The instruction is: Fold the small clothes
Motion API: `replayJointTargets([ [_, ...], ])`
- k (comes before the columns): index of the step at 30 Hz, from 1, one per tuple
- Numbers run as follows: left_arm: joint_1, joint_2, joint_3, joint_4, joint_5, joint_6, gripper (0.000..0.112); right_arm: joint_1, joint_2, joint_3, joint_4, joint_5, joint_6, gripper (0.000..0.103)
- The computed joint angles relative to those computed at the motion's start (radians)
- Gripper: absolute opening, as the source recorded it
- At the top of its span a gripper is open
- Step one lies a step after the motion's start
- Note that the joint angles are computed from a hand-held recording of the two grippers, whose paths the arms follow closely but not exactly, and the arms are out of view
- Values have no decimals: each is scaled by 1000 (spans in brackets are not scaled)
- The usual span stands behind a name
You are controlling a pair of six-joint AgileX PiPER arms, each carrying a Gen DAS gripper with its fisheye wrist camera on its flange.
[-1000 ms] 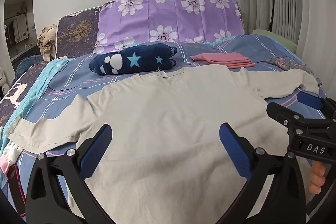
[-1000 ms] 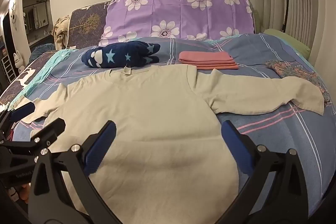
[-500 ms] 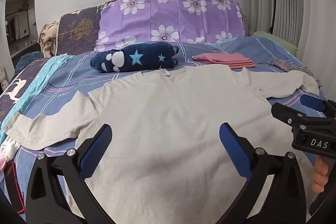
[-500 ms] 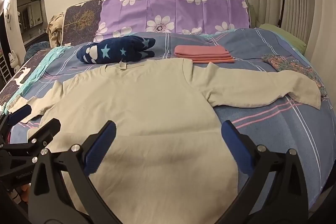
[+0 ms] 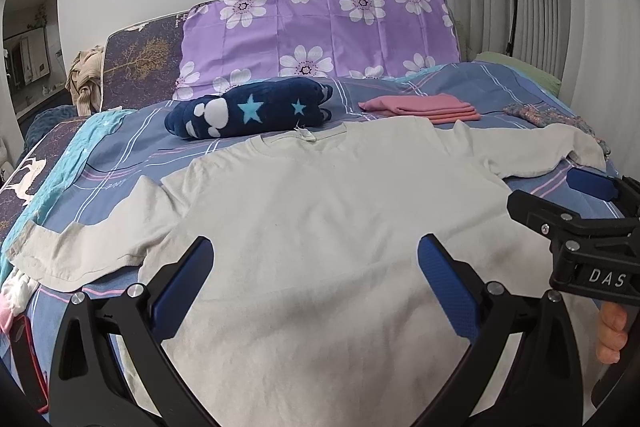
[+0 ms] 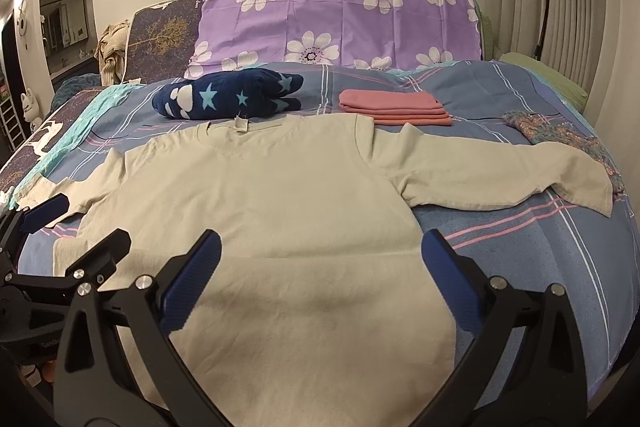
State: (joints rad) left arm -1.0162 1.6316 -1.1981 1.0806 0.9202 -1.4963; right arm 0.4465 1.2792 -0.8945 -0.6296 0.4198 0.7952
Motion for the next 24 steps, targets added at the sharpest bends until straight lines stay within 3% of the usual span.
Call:
replayJointTargets([
  [24,15,1,14,-20,-28,-12,102,-6,22,14,32,-26,-17,101],
])
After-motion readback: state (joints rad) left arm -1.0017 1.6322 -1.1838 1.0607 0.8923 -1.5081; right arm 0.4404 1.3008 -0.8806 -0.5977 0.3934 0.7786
